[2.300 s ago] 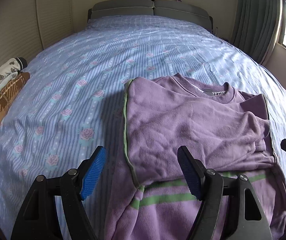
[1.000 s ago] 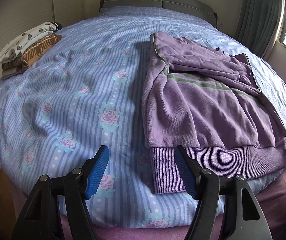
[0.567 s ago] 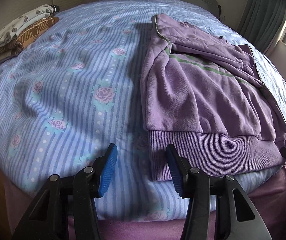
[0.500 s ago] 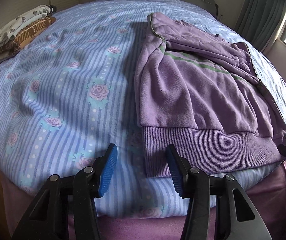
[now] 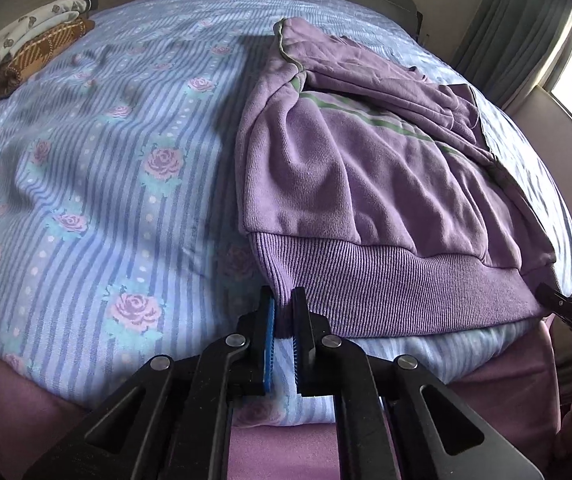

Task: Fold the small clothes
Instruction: 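Grasp the hem with both grippers and fold it up toward the collar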

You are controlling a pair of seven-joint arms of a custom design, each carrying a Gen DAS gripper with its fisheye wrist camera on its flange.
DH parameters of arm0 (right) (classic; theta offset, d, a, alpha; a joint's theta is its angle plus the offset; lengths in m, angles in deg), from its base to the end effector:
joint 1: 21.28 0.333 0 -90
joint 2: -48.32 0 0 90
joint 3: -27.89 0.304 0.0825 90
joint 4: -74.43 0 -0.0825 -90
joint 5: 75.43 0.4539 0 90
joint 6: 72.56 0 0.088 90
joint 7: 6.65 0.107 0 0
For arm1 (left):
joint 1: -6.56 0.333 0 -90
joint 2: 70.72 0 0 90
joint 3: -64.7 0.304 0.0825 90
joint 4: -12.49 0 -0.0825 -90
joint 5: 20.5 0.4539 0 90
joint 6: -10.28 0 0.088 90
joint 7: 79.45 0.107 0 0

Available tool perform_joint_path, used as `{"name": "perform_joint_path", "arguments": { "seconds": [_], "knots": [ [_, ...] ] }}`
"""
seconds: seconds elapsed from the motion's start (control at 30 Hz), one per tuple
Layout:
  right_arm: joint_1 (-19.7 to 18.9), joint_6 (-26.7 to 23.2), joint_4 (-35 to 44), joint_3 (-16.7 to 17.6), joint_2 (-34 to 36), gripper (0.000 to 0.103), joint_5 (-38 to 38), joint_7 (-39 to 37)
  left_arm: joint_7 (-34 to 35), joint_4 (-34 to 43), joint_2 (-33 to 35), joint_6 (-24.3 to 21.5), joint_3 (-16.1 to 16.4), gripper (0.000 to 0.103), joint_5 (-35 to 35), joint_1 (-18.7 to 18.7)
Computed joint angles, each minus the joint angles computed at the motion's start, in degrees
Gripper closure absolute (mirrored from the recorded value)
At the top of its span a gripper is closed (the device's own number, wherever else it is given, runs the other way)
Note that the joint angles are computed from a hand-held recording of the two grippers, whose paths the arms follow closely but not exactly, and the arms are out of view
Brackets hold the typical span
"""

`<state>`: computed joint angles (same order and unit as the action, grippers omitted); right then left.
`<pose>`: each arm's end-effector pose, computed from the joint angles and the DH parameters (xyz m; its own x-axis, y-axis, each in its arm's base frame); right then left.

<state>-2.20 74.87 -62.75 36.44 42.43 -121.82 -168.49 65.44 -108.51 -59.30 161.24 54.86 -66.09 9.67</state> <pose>0.4884 0.2685 0.3233 -0.6253 -0.7425 -0.2404 -0.5732 0.6460 -0.5041 0.6420 -0.0570 0.2916 -0.4551 -0.8598 0.2315 -0.8085 0.2900 -0.5122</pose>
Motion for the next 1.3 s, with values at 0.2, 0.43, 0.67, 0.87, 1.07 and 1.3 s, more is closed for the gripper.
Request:
{"name": "perform_joint_path", "arguments": {
  "seconds": [0.2, 0.43, 0.67, 0.87, 1.07, 1.3],
  "knots": [
    [-0.5, 1.3, -1.9, 0.7, -2.8, 0.094, -4.0, 5.2, 1.1, -0.5, -2.6, -2.8, 0.5, 0.094, -3.6, 1.0],
    [-4.4, 7.2, -5.0, 2.6, -8.8, 0.094, -14.6, 16.8, 4.5, 0.8, -6.2, -5.0, 1.7, 0.094, -11.3, 1.0],
    [-9.7, 11.8, -3.0, 3.9, -11.8, 0.094, -28.2, 28.1, 8.6, 7.1, -5.5, -5.7, 1.8, 0.094, -20.9, 0.1],
    [-11.6, 12.2, 3.2, 1.5, -8.3, 0.095, -38.9, 35.4, 9.3, 17.2, 0.8, -0.3, -0.8, 0.095, -25.9, -0.9],
    [-11.9, 12.9, 12.0, -3.1, -1.2, 0.095, -44.2, 36.7, 1.6, 32.5, 13.0, 4.7, -3.5, 0.095, -18.7, -2.6],
    [-12.2, 17.1, 25.1, -8.9, 12.1, 0.095, -39.7, 29.9, -18.7, 58.3, 33.7, 3.7, 0.4, 0.095, 0.7, -9.3]
  ]
}}
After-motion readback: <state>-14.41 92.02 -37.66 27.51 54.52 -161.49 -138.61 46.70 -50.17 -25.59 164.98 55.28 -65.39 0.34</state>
